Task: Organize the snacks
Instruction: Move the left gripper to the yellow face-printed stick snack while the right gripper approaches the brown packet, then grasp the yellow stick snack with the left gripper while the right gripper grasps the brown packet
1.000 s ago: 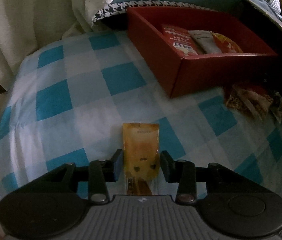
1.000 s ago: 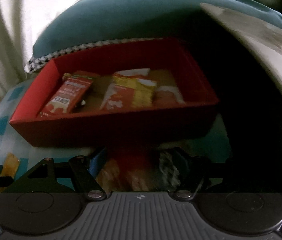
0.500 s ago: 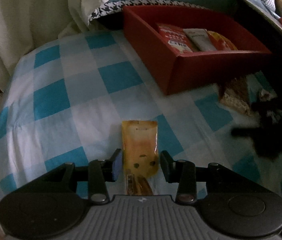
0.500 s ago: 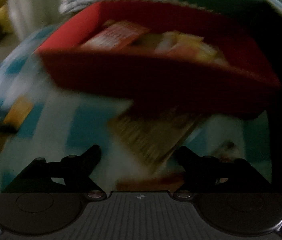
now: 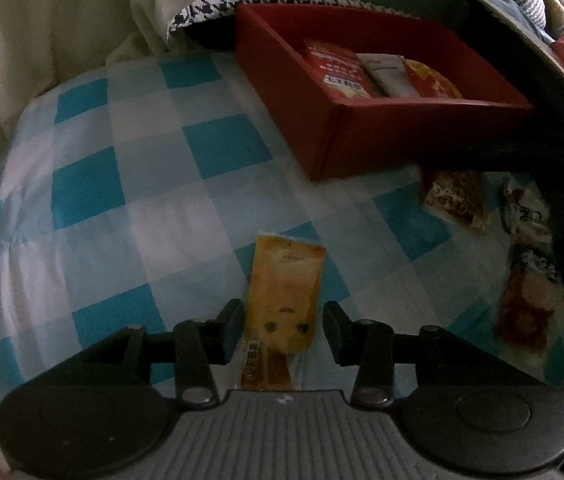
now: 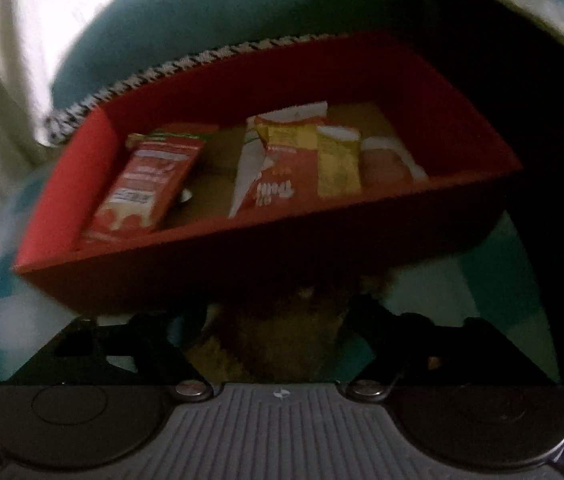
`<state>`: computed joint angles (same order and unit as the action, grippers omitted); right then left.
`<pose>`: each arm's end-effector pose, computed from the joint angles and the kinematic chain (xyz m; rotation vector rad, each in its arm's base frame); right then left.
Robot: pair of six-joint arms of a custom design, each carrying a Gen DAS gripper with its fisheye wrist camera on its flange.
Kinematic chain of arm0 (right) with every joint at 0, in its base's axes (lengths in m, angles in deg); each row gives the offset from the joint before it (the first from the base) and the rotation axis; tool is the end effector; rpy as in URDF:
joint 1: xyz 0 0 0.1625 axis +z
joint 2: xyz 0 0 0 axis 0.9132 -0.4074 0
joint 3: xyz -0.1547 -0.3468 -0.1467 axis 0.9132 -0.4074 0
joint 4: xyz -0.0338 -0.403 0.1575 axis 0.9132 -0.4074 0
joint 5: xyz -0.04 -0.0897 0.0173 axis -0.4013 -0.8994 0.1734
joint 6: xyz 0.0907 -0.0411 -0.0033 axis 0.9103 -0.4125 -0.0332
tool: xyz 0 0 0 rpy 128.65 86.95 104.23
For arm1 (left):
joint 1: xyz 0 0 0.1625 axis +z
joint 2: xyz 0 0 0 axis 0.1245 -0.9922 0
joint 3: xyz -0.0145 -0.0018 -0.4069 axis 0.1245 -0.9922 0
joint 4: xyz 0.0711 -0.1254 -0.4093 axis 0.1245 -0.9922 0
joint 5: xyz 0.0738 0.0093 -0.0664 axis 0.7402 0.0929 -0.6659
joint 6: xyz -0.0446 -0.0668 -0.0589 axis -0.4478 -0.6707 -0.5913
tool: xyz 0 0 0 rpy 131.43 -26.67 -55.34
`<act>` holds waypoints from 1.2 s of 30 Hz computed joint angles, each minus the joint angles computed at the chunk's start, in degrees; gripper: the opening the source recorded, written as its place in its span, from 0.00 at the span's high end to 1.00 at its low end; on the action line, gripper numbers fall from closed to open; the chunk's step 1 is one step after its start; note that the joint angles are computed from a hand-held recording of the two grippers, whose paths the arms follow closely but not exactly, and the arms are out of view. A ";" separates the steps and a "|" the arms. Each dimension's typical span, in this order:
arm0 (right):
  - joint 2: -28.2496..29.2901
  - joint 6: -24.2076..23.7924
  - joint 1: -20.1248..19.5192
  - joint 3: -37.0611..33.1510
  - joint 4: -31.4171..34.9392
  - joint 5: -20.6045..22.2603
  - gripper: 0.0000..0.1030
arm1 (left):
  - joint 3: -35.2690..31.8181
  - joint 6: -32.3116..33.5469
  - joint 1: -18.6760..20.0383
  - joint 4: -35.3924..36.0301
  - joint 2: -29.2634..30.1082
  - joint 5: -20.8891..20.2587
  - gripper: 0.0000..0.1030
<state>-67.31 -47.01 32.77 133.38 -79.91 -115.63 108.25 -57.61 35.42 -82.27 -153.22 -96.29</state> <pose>0.1936 -0.6861 0.1306 0.8221 -2.4262 0.3853 -0.2335 -0.4929 0.1172 -0.1269 2.4221 -0.6806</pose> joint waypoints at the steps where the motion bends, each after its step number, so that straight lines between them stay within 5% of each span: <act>1: 1.15 -2.62 0.31 0.46 -3.00 -1.34 0.06 | 0.23 0.38 -0.01 -0.34 -0.17 -0.06 0.63; 4: 1.60 -11.08 0.17 3.98 -12.26 -2.96 0.06 | 0.77 0.48 -0.09 -1.10 -0.62 -0.48 0.63; 11: -4.96 -8.17 -0.90 5.80 0.87 -2.22 0.16 | 0.87 0.26 -0.76 0.04 -0.63 -0.75 0.63; 18: -11.04 -6.34 -0.67 10.49 6.56 -2.47 0.44 | 0.88 -0.26 -1.54 1.57 -0.51 -1.55 0.62; 20: -11.41 -0.39 -1.04 8.91 7.42 0.21 0.40 | 0.68 -0.33 -1.28 1.30 -0.39 -1.86 0.59; 22: -10.68 2.93 -0.98 7.89 4.79 2.94 0.23 | 0.52 0.10 -1.19 0.87 -0.08 -1.96 0.54; 27: -2.26 5.45 0.54 2.85 -2.36 -1.14 0.18 | 0.53 1.16 -1.29 0.49 0.33 -1.64 0.53; 29: 0.61 2.15 1.05 2.00 -5.72 -4.36 0.00 | 0.81 1.86 -1.28 -0.13 0.14 -1.91 0.51; 32: 0.73 -2.90 0.52 3.11 -8.26 -3.95 0.00 | 1.14 2.38 -1.20 -0.98 -0.10 -2.19 0.51; 36: -0.52 -5.36 1.00 1.41 0.42 -5.56 0.01 | 1.28 2.31 -1.42 -0.68 -0.26 -2.39 0.51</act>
<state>-67.83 -52.36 33.77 134.78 -79.48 -121.18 109.53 -55.30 34.01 -82.95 -153.47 -98.68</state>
